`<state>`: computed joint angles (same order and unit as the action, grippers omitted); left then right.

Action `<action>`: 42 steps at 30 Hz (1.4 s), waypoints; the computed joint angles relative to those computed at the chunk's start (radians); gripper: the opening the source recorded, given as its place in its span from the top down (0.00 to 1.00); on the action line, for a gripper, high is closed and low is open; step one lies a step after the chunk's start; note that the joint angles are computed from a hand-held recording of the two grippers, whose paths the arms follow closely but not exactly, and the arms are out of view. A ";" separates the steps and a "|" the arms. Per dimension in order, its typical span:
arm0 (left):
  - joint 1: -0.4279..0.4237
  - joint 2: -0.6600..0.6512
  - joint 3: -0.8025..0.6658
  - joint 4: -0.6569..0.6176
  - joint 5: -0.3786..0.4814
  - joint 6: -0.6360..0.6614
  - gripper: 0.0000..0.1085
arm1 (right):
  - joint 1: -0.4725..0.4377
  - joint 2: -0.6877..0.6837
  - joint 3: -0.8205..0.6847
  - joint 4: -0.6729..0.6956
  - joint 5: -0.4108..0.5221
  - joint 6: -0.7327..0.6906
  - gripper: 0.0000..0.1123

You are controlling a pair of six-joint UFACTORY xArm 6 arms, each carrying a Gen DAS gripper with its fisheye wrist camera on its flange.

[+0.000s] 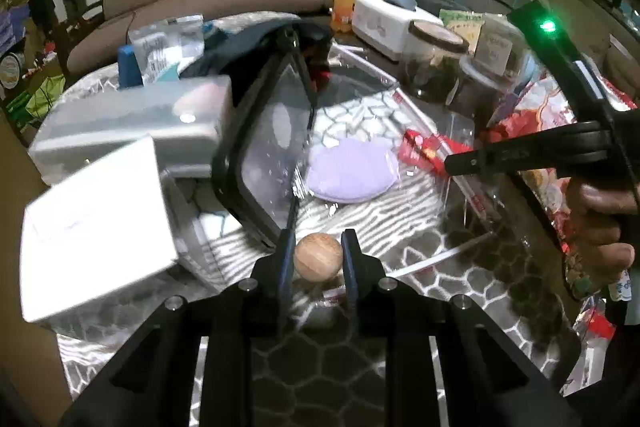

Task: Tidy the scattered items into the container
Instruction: 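Lift the wooden ball with the left gripper while the right gripper lifts the straw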

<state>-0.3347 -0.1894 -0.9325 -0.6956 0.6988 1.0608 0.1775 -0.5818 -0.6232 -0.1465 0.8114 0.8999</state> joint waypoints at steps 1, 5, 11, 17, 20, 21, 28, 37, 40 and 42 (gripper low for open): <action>0.003 -0.008 -0.002 -0.017 0.002 0.013 0.79 | 0.016 -0.015 -0.011 -0.051 0.018 0.033 0.94; 0.013 -0.038 -0.015 -0.075 0.013 0.051 0.79 | 0.103 -0.048 -0.076 -0.283 0.134 0.168 0.94; 0.038 -0.061 -0.064 -0.170 0.015 0.104 0.79 | 0.296 -0.057 -0.202 -0.594 0.345 0.335 0.94; 0.080 -0.074 -0.129 -0.270 0.003 0.155 0.79 | 0.465 -0.037 -0.320 -0.791 0.522 0.445 0.94; 0.105 -0.075 -0.168 -0.329 -0.015 0.184 0.79 | 0.513 -0.031 -0.355 -0.861 0.550 0.485 0.94; 0.111 -0.074 -0.181 -0.347 -0.024 0.194 0.79 | 0.536 -0.023 -0.374 -0.890 0.575 0.494 0.94; 0.162 -0.028 -0.305 -0.422 -0.059 0.189 0.79 | 0.640 0.039 -0.476 -1.015 0.687 0.513 0.94; 0.221 -0.036 -0.360 -0.611 -0.148 0.272 0.79 | 0.733 0.170 -0.645 -1.161 0.716 0.535 0.94; 0.229 -0.026 -0.372 -0.618 -0.159 0.269 0.79 | 0.720 0.222 -0.689 -1.161 0.680 0.512 0.94; 0.235 -0.012 -0.387 -0.602 -0.153 0.238 0.79 | 0.680 0.248 -0.707 -1.125 0.619 0.504 0.94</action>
